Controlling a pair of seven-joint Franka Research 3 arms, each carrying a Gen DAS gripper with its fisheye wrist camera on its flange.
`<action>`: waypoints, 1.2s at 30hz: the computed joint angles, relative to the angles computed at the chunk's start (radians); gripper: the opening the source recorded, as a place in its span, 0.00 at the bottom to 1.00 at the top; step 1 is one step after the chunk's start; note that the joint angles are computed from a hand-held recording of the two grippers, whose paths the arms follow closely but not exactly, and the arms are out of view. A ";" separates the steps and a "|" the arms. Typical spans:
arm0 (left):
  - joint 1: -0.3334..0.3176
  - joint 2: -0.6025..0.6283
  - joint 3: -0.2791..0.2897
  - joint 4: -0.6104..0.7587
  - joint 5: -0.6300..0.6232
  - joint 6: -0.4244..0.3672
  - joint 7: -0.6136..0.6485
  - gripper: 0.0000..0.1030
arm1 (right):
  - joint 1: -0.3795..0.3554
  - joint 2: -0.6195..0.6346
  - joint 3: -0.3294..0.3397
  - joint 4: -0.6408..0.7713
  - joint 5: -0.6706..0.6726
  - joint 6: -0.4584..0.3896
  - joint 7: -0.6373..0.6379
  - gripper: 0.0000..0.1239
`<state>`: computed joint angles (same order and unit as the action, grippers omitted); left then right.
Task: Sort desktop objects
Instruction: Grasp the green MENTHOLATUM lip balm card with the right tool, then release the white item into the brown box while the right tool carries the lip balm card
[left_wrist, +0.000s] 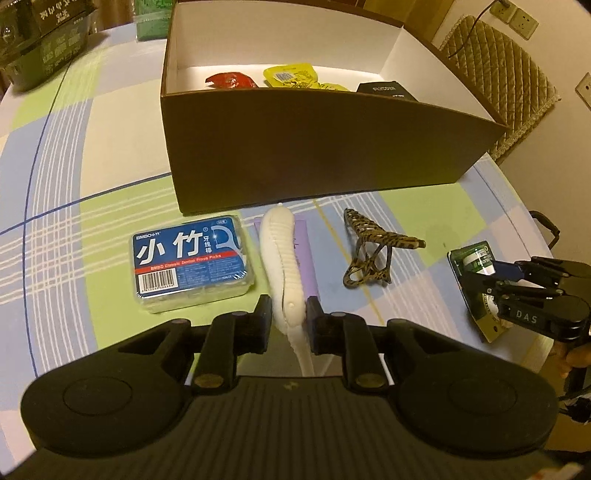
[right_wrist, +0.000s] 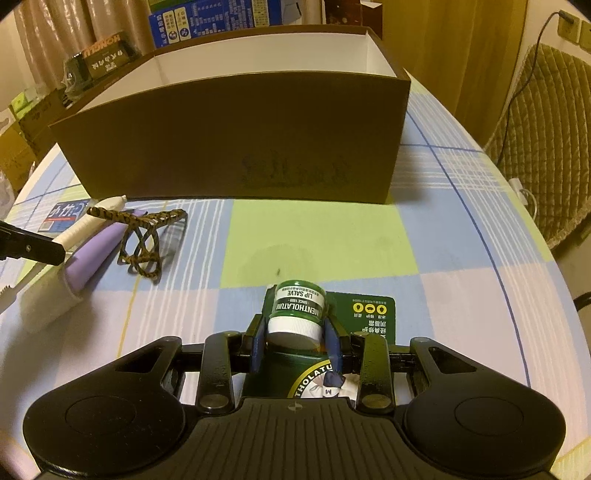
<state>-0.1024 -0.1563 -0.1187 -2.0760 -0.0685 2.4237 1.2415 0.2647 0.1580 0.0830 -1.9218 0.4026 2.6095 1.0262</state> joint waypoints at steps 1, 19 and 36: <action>-0.001 -0.005 0.001 -0.003 -0.005 0.002 0.002 0.15 | -0.003 -0.006 0.000 -0.006 0.008 0.001 -0.005 0.25; -0.013 -0.089 0.008 -0.027 0.019 0.060 -0.030 0.15 | -0.012 -0.058 0.005 0.027 0.149 -0.021 -0.121 0.25; -0.010 -0.073 0.016 0.040 0.049 0.146 -0.044 0.15 | -0.007 0.006 0.029 0.225 0.325 -0.118 -0.290 0.25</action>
